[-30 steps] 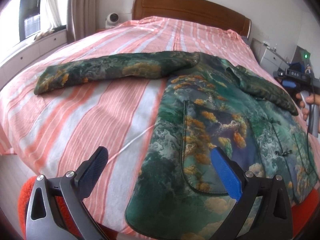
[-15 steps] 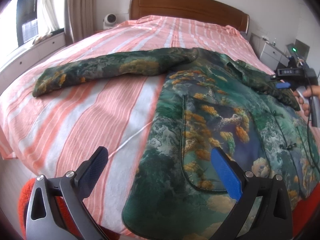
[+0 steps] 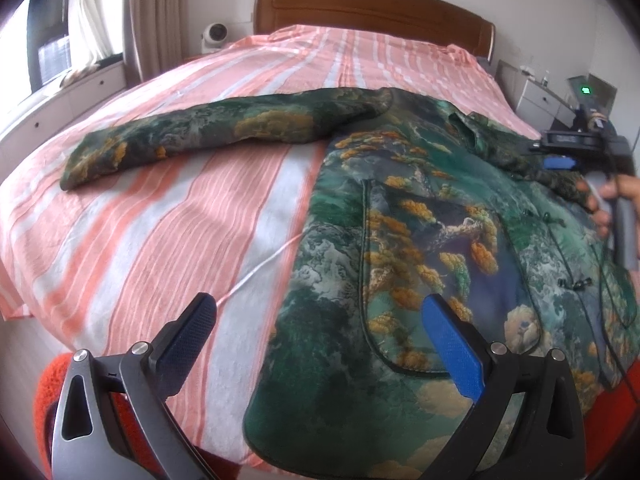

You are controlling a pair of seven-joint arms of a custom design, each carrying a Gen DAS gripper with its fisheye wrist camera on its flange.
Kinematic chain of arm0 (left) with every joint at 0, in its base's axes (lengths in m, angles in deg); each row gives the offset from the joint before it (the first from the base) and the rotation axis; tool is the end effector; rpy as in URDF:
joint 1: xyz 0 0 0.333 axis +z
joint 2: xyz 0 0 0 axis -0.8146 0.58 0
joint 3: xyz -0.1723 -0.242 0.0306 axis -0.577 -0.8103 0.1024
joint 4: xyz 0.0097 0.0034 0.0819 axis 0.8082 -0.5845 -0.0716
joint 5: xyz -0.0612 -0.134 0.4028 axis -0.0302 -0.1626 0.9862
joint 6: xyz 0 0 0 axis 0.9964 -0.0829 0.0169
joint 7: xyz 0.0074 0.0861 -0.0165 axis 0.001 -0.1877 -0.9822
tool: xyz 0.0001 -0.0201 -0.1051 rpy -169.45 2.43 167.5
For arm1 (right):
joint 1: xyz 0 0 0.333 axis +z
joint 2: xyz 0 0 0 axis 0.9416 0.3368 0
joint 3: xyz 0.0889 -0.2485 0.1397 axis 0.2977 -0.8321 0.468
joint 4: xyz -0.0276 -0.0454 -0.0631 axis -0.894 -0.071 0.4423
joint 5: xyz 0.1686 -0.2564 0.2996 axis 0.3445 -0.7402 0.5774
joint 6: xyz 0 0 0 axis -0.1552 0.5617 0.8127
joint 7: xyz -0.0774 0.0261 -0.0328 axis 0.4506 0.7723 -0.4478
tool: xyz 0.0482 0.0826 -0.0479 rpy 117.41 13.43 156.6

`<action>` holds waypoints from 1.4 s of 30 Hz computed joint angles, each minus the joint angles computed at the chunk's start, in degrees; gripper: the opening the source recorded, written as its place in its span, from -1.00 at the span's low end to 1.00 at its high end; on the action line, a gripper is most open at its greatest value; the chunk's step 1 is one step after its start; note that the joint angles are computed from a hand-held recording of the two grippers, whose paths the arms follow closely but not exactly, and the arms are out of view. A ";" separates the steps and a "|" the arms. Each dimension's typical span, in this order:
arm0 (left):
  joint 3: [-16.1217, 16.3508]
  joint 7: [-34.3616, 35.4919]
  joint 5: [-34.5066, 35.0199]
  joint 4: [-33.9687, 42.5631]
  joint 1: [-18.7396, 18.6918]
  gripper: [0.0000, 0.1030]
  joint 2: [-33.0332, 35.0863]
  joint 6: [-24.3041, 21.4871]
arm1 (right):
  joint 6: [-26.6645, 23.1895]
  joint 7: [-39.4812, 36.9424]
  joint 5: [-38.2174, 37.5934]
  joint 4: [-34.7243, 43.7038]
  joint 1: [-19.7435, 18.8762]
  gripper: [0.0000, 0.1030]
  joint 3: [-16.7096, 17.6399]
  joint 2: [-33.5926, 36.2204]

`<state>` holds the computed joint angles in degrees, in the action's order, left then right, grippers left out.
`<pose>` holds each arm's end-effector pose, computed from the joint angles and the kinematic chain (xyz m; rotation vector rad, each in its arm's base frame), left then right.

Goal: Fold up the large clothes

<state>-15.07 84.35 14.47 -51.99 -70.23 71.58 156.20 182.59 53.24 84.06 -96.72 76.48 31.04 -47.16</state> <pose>0.4573 -0.3157 0.4680 -2.0653 1.3416 -0.6525 0.7108 0.0929 0.5426 -2.1148 1.3904 -0.3408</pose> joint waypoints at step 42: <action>1.52 2.55 -0.29 -0.49 -1.16 0.99 -6.54 4.08 | 24.94 -19.60 11.36 -63.63 9.03 0.76 -8.23 -55.35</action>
